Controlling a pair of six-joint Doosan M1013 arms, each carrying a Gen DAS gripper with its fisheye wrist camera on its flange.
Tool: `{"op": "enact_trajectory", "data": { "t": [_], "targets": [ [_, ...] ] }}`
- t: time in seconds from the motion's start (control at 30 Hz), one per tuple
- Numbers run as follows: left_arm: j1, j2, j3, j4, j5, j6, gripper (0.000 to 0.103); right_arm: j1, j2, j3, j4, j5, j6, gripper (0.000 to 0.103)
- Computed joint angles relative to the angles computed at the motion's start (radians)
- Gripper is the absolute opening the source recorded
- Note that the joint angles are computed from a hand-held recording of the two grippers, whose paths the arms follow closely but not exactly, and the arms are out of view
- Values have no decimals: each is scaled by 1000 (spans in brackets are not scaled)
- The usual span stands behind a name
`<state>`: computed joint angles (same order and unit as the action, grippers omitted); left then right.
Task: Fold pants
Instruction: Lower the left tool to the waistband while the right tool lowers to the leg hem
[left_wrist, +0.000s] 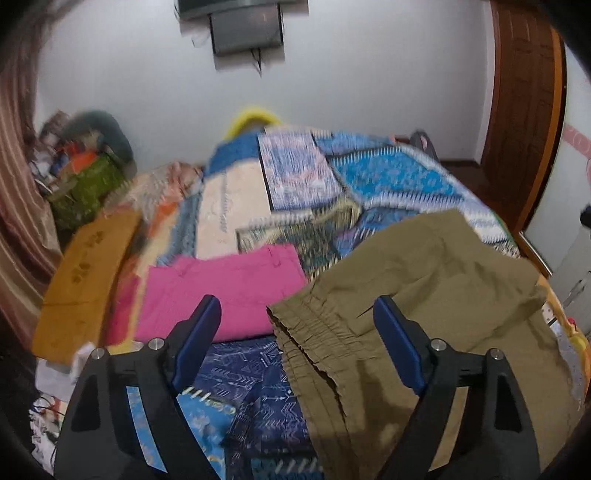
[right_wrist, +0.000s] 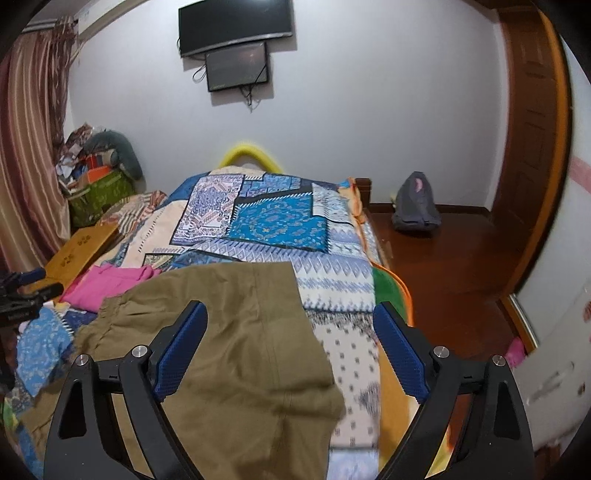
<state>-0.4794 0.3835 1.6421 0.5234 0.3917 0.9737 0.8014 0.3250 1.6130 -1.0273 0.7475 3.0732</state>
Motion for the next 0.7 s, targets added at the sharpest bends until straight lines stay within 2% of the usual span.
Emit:
{"op": "enact_trajectory", "data": {
  "t": [0.1,0.2,0.27,0.43,0.63,0.67,0.7],
  "targets": [
    [19,60,-57,-122,74,107,71,-38,36,-35,77,-24,-110,90],
    [36,110,-95,-194,112,178,70,-74,74,-72,184,-42,-238,90],
    [44,135,-110,-220,121,211,70,-99,103,-100,274,-58,-345,90],
    [66,181,-148,-364,158,339,70,-132,168,-172,402,-67,-558,88],
    [82,205,-170,-498,147,432,71,-174,237,-253,589,-57,-765,86],
    [84,208,-175,-521,151,451,69,-178,248,-267,612,-47,-790,82],
    [91,212,-182,-578,160,502,60,-184,263,-289,651,-23,-831,79]
  ]
}}
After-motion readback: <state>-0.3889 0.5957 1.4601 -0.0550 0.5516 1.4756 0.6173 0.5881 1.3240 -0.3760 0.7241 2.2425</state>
